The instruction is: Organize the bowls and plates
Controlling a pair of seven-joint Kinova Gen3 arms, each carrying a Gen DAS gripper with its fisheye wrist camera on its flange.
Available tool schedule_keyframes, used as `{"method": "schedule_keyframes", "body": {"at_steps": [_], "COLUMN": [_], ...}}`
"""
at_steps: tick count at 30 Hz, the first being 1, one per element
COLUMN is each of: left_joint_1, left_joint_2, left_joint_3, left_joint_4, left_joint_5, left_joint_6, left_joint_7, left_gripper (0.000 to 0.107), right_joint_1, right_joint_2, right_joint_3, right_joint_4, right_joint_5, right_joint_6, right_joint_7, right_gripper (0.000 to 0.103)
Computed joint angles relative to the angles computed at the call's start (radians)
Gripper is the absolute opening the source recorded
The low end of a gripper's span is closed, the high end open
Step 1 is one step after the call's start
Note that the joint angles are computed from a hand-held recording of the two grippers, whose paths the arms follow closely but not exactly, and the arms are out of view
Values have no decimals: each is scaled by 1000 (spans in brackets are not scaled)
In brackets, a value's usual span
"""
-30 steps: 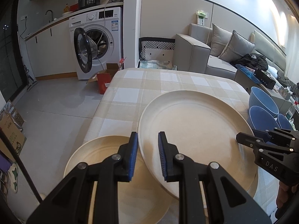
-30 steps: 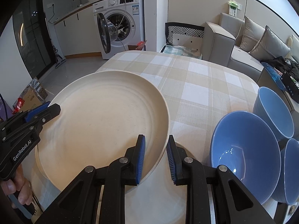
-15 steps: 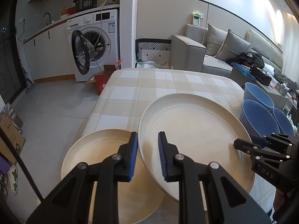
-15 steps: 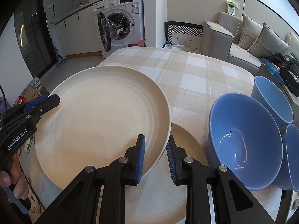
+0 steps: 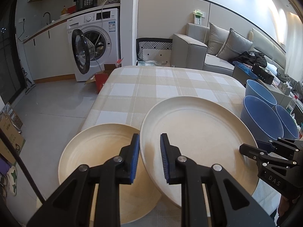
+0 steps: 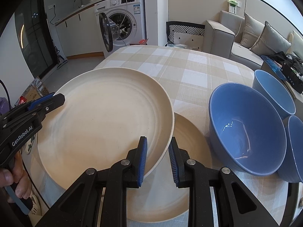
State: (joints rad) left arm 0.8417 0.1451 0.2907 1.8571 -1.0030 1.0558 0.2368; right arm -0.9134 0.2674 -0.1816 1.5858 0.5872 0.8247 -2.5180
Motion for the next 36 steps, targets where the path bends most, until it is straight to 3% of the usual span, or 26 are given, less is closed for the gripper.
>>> {"method": "schedule_keyframes", "body": {"at_steps": [36], "left_joint_1": [68], "left_joint_2": [70], "left_joint_3": [-29], "left_joint_4": [-3], "left_joint_5": [-2], "left_joint_6": [-51], "left_joint_7": [0], "left_gripper": [20], "right_joint_1": [-19], "right_joint_2": [-39], "right_joint_3": [-32], "right_joint_4": [165], "right_joint_5": [131], "right_joint_6": [5], "right_joint_7": [-201], "right_gripper": [23]}}
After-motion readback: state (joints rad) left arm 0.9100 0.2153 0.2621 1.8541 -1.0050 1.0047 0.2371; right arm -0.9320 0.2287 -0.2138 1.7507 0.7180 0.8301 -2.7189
